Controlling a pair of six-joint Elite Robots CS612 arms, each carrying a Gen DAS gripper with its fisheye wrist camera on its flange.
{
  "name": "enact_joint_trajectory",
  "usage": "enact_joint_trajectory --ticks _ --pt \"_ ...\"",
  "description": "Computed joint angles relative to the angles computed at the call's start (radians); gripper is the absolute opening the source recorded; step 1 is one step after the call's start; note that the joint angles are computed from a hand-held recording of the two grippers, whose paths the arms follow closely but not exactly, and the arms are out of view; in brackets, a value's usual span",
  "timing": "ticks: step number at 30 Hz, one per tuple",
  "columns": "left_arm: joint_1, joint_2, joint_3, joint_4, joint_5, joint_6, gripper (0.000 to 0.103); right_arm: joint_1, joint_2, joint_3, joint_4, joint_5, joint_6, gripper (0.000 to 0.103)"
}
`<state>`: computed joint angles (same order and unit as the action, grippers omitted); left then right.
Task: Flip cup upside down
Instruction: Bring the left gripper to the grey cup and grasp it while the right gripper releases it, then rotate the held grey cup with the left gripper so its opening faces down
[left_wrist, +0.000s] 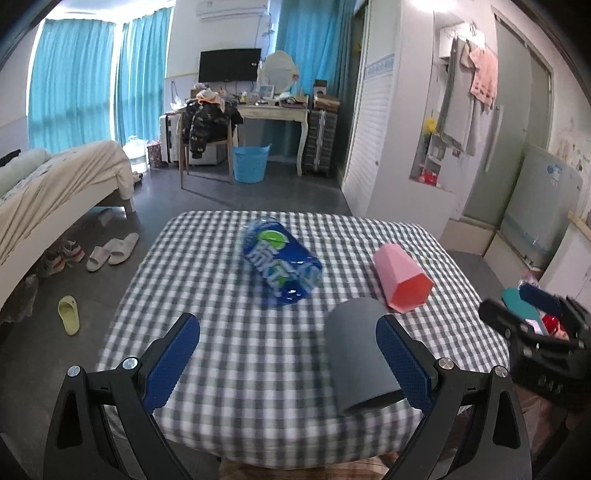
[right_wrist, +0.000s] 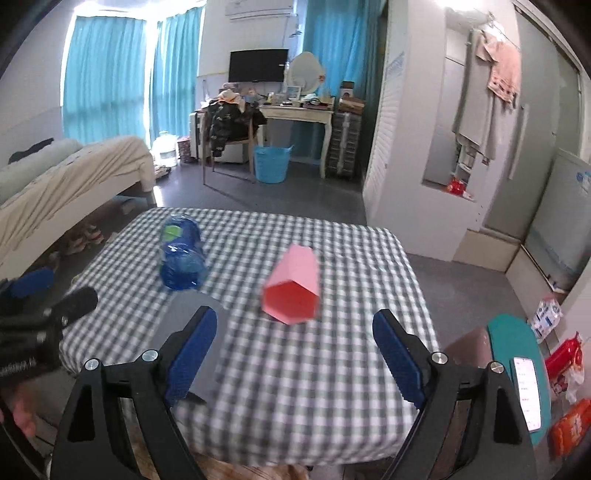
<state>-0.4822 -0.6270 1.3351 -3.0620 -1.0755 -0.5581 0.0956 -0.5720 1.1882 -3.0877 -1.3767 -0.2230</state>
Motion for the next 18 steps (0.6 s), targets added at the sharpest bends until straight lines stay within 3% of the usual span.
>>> enact_joint_trajectory --ticks 3,8,18 --pt "0.002 0.010 -0.050 0.083 -0.049 -0.031 0.099 -0.020 0.000 0.009 0.008 0.027 0.026 0.087" --pt "-0.002 0.038 -0.137 0.222 -0.070 -0.031 0.099 -0.049 0.013 0.008 0.014 0.094 0.051 0.087" --pt "0.020 0.142 -0.357 0.501 -0.158 -0.042 0.098 -0.083 0.054 -0.031 0.080 0.164 0.101 0.087"
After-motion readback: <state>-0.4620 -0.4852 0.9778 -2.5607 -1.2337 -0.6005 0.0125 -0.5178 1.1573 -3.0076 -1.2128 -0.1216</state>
